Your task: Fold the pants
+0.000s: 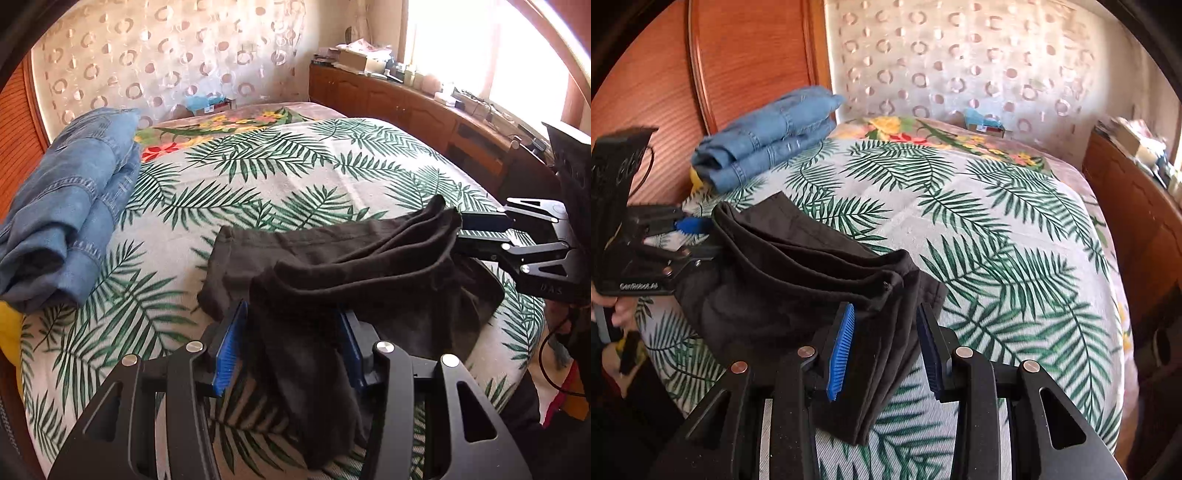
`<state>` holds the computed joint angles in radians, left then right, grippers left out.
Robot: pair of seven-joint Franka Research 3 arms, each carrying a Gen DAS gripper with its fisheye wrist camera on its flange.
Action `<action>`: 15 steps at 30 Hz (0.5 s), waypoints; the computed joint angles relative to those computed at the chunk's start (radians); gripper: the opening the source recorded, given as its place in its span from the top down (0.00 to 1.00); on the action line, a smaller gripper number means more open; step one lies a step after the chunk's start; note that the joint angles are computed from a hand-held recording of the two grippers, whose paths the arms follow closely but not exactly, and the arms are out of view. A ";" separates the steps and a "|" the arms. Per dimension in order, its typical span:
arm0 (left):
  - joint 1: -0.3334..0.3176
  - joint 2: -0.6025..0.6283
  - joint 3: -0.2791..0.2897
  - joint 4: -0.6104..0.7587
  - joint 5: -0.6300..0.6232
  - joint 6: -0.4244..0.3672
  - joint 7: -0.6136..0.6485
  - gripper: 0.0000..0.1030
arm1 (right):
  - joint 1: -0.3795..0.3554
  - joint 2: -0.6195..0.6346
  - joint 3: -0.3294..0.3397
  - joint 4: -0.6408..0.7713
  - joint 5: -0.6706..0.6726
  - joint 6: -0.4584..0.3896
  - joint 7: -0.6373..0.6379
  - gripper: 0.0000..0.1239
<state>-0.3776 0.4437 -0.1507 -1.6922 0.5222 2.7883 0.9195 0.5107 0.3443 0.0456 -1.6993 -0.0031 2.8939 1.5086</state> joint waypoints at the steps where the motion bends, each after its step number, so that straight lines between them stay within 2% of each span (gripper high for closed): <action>1: 0.008 0.008 -0.008 0.011 -0.012 -0.003 0.014 0.52 | 0.002 0.010 -0.002 0.019 -0.007 -0.013 -0.006 0.71; 3: 0.016 0.020 -0.015 0.027 -0.030 -0.005 0.030 0.52 | 0.011 0.033 -0.015 0.059 -0.024 -0.030 0.004 0.71; 5: 0.015 0.022 -0.010 0.033 -0.033 0.005 0.031 0.52 | -0.019 0.048 0.024 0.082 0.018 -0.038 -0.044 0.71; 7: 0.022 0.024 -0.015 0.035 -0.043 0.022 0.044 0.52 | -0.041 0.062 0.057 0.108 0.063 -0.051 -0.100 0.91; 10: 0.031 0.040 -0.023 0.057 -0.068 0.021 0.070 0.65 | -0.045 0.075 0.059 0.123 0.097 -0.033 -0.122 0.95; 12: 0.042 0.052 -0.037 0.070 -0.093 0.011 0.101 0.80 | -0.037 0.093 0.047 0.150 0.109 -0.035 -0.110 0.95; 15: 0.031 0.056 -0.023 0.079 -0.099 0.003 0.100 0.83 | -0.031 0.109 0.038 0.171 0.123 -0.037 -0.102 0.95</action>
